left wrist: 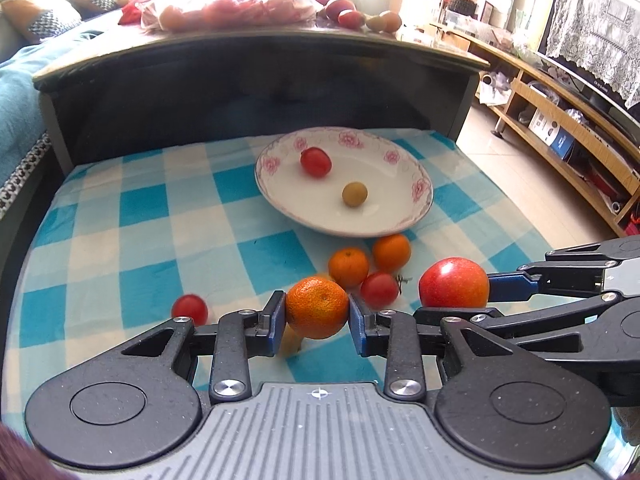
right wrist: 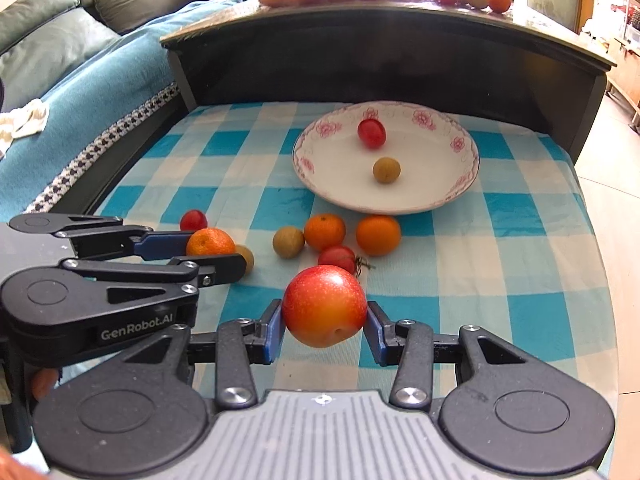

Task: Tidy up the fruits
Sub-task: 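Carry the orange and large tomato in both grippers over the white bowl, then open both grippers to drop the orange and tomato into the bowl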

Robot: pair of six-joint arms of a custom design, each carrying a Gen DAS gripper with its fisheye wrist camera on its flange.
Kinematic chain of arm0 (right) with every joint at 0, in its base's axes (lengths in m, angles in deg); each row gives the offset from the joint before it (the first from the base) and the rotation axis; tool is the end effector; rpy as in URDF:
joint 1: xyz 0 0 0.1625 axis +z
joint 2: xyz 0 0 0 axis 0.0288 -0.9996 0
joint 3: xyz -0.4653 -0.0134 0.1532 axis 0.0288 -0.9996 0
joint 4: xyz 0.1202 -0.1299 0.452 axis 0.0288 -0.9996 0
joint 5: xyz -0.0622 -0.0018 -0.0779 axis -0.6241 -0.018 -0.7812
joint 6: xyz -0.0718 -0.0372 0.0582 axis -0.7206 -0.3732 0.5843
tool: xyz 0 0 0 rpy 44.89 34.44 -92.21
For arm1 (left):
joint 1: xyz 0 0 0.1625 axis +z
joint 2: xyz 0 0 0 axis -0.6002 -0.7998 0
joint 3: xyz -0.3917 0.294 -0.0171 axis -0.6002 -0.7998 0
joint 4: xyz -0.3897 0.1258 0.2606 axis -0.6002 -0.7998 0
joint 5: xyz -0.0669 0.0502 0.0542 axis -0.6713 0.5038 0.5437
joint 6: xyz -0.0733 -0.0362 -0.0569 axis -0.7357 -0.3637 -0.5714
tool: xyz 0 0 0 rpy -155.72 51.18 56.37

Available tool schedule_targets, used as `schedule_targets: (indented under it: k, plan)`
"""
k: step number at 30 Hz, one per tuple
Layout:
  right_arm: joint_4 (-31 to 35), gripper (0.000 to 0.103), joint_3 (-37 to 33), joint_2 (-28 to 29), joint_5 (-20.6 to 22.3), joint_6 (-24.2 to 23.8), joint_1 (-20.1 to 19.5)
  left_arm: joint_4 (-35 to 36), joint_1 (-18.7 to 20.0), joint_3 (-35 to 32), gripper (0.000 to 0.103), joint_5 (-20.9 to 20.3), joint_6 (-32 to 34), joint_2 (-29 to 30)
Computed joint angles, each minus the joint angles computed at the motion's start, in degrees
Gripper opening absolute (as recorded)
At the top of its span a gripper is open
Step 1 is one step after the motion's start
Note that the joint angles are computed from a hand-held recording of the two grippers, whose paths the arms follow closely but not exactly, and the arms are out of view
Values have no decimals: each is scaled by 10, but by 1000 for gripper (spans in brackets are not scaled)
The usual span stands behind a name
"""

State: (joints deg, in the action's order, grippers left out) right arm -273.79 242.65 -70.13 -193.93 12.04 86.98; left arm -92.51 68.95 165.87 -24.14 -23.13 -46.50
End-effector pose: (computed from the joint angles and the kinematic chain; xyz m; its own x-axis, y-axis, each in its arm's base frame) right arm 0.0692 -0.3171 0.2428 -0.7842 0.2530 0.5666 -0.2150 0.7458 -0.6306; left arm -0.3286 -0.4089 -0.0399 -0.5230 0.7590 -0.3878 0.8432 0.5271 -0.1055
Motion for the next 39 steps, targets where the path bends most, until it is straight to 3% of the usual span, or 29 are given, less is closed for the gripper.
schedule_targets:
  k: [7,21,30,39]
  plan:
    - [2,44,-18,-15,4,-6,-8,-3,3,-36,41,-3,13,22]
    - [12,44,-74,-9,41,-36,-73,18,27,-117,40,-1,24,85]
    - [13,45,-93,8,64,-49,-105,21,35,-134,40,4,33,104]
    - [8,46,-98,13,66,-54,-110,26,37,-135,42,3,26,101]
